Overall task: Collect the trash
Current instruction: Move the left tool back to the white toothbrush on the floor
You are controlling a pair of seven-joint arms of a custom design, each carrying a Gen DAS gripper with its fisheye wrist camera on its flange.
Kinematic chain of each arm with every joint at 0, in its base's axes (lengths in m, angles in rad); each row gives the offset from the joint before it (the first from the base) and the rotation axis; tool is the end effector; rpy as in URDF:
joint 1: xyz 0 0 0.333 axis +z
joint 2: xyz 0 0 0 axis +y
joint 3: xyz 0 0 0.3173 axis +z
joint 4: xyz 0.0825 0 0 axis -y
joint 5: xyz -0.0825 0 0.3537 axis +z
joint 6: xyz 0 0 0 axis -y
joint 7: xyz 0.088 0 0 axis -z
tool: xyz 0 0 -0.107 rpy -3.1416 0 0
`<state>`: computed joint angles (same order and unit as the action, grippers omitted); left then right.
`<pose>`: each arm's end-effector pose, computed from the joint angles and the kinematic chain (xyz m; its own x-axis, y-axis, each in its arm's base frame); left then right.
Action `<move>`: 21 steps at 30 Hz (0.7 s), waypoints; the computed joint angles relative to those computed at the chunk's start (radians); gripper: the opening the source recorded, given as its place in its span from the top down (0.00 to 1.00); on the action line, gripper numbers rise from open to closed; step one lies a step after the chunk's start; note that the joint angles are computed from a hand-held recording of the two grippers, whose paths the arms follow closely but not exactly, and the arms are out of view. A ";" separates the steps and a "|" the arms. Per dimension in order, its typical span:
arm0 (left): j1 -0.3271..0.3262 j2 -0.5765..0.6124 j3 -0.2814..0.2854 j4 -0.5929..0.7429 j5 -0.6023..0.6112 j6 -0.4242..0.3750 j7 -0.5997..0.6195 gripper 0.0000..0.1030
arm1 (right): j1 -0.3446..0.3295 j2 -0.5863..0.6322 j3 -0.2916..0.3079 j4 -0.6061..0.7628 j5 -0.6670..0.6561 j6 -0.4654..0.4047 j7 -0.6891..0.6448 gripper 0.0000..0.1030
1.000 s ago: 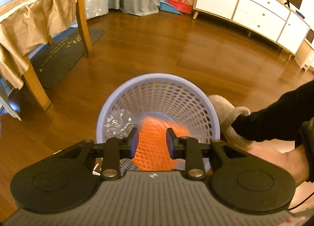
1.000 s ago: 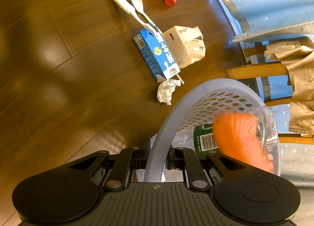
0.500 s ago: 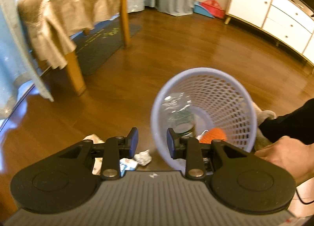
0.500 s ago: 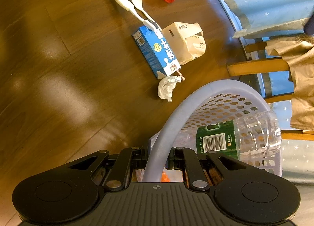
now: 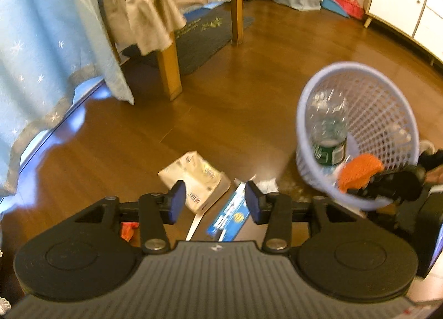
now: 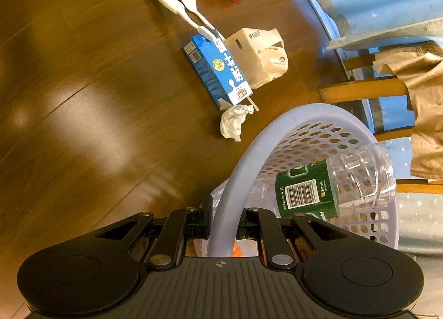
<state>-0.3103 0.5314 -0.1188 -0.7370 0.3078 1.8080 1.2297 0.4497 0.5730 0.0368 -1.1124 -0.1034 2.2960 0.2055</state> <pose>0.6357 -0.2264 0.7059 -0.0296 -0.9984 -0.0475 -0.8288 0.0511 -0.5573 0.6553 0.3341 0.5594 0.7810 0.2409 0.5762 0.3185 -0.9473 -0.0356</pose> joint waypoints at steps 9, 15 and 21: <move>0.104 -0.267 -0.047 -0.551 -0.044 0.191 0.057 0.49 | 0.010 0.030 -0.009 0.054 -0.010 -0.016 0.027 0.91; 0.135 -0.346 -0.069 -0.765 -0.074 0.279 0.160 0.49 | 0.012 0.048 -0.013 0.090 -0.009 -0.034 0.039 0.91; 0.147 -0.372 -0.076 -0.893 -0.092 0.336 0.268 0.49 | 0.013 0.050 -0.013 0.095 -0.010 -0.038 0.036 0.91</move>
